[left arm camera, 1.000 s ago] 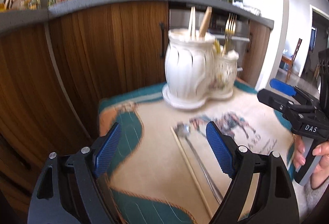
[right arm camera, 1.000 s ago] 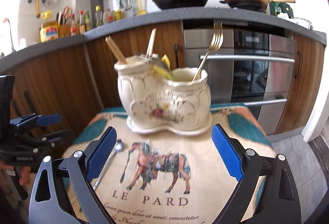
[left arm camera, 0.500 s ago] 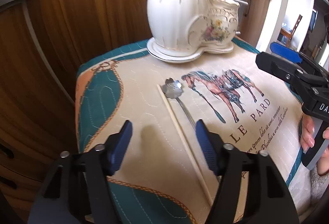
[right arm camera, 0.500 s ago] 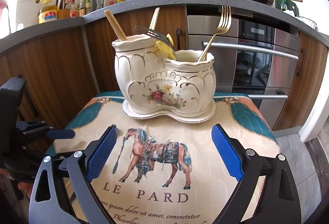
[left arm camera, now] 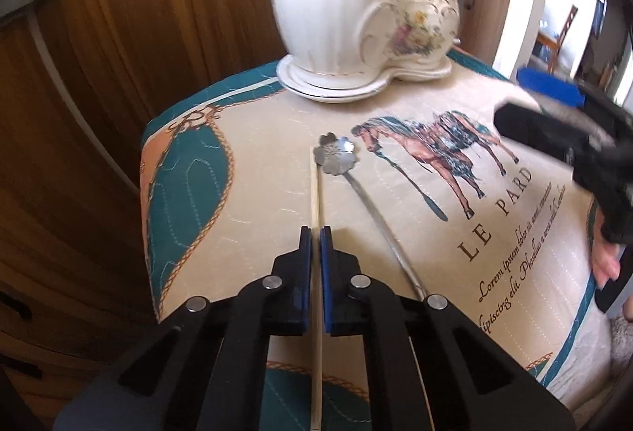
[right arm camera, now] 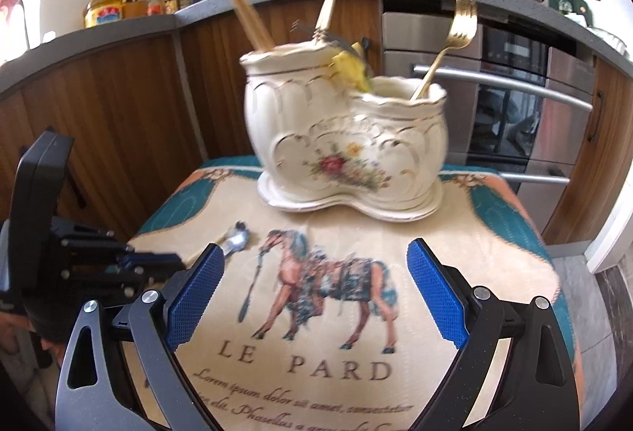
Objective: Organize utensils
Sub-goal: 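Move both open tools back over the spoon and chopstick on the placemat, then grasp the last chopstick with the left tool while the right tool grasps the flower-handled spoon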
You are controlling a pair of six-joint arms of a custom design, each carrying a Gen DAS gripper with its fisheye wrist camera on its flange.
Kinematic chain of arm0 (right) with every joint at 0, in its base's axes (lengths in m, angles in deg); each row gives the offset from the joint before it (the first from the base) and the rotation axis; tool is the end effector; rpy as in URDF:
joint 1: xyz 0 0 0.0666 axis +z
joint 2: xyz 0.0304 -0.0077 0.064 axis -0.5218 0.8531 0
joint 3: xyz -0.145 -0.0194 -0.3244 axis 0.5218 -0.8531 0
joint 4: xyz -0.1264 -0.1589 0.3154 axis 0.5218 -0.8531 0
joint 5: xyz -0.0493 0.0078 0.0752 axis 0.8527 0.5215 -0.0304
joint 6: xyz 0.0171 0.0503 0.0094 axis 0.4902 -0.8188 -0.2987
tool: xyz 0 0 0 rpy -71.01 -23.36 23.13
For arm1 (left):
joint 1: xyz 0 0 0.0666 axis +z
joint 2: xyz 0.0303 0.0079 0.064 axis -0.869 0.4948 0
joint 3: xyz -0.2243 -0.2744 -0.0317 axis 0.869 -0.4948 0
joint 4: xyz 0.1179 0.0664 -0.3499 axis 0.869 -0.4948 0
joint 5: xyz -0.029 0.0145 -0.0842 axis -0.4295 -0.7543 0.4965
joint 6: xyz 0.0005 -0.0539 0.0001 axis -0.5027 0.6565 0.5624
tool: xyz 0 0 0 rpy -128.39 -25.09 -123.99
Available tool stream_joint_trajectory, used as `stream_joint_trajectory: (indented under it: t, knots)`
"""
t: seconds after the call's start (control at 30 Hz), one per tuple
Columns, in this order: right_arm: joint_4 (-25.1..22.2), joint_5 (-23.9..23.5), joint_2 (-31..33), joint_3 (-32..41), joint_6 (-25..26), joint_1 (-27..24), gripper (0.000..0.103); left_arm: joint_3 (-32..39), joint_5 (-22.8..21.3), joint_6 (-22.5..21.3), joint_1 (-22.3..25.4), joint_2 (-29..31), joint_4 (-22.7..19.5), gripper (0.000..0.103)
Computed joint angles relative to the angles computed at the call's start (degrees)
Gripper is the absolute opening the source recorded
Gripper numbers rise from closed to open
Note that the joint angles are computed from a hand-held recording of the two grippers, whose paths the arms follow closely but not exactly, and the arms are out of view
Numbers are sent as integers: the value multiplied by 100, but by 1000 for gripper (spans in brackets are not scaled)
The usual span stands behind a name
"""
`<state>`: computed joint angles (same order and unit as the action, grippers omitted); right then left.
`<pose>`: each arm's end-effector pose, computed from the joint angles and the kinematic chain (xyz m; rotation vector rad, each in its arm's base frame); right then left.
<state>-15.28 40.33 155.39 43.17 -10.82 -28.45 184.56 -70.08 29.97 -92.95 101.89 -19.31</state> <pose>0.4515 0.0422 0.4725 -0.6407 2.0828 0.5090 0.4140 -0.2507 0.4600 0.0528 2.4661 0.0397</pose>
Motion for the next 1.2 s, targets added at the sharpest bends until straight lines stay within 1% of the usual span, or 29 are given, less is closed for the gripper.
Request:
stream_joint_trajectory:
  t: [0.07, 0.1, 0.17, 0.23, 0.3, 0.33, 0.37, 0.4, 0.47, 0.5, 0.53, 0.6, 0.63, 0.67, 0.7, 0.73, 0.77, 0.9, 0.97, 1.03, 1.2]
  knots:
    - [-306, -53, 53, 110, 120, 72, 93, -102, 25, 81, 46, -117, 95, 4]
    - [-530, -41, 85, 179, 239, 149, 93, -161, 59, 115, 81, -186, 142, 4]
    - [-759, 57, 100, 223, 418, 276, 92, -265, 100, 215, 144, -317, 262, 4]
    - [-1020, 269, 113, 266, 641, 487, 88, -354, 89, 286, 198, -433, 365, 4]
    - [-1180, 444, 126, 278, 763, 655, 75, -413, 110, 318, 230, -496, 452, 4]
    - [-1265, 573, 144, 290, 801, 764, 72, -383, 128, 319, 254, -476, 469, 4]
    - [-1305, 654, 158, 301, 799, 832, 66, -403, 136, 337, 259, -495, 496, 4]
    - [-1342, 736, 177, 317, 783, 898, 63, -421, 141, 365, 241, -499, 524, 4]
    - [-1461, 911, 242, 381, 800, 1044, 51, -496, 200, 357, 257, -562, 588, 4]
    - [-1493, 946, 257, 384, 811, 1085, 47, -526, 226, 343, 268, -593, 613, 4]
    - [-1533, 988, 281, 403, 815, 1131, 46, -557, 244, 339, 279, -620, 646, 4]
    - [-1573, 1128, 344, 436, 827, 1222, 35, -576, 284, 347, 292, -647, 675, 4]
    - [-1573, 1202, 376, 450, 818, 1266, 34, -579, 304, 341, 304, -636, 707, 4]
    - [-1529, 1229, 384, 448, 807, 1290, 30, -590, 332, 337, 320, -640, 737, 4]
    - [-1519, 1262, 384, 451, 808, 1306, 19, -603, 347, 338, 324, -650, 758, 4]
    - [-1500, 1290, 377, 442, 805, 1311, 12, -623, 359, 331, 334, -666, 773, 4]
    - [-1470, 1316, 371, 428, 798, 1309, 9, -639, 371, 326, 341, -675, 793, 4]
    - [-1503, 1111, 358, 408, 768, 1093, 4, -677, 408, 325, 348, -703, 853, 4]
    - [-1526, 1059, 345, 423, 824, 949, 4, -677, 426, 314, 338, -707, 854, 4]
    - [-1535, 1070, 312, 434, 1011, 776, 4, -663, 443, 302, 319, -691, 856, 4]
    - [-1790, 1121, 305, 516, 1508, 443, 4, -627, 467, 277, 281, -649, 857, 4]
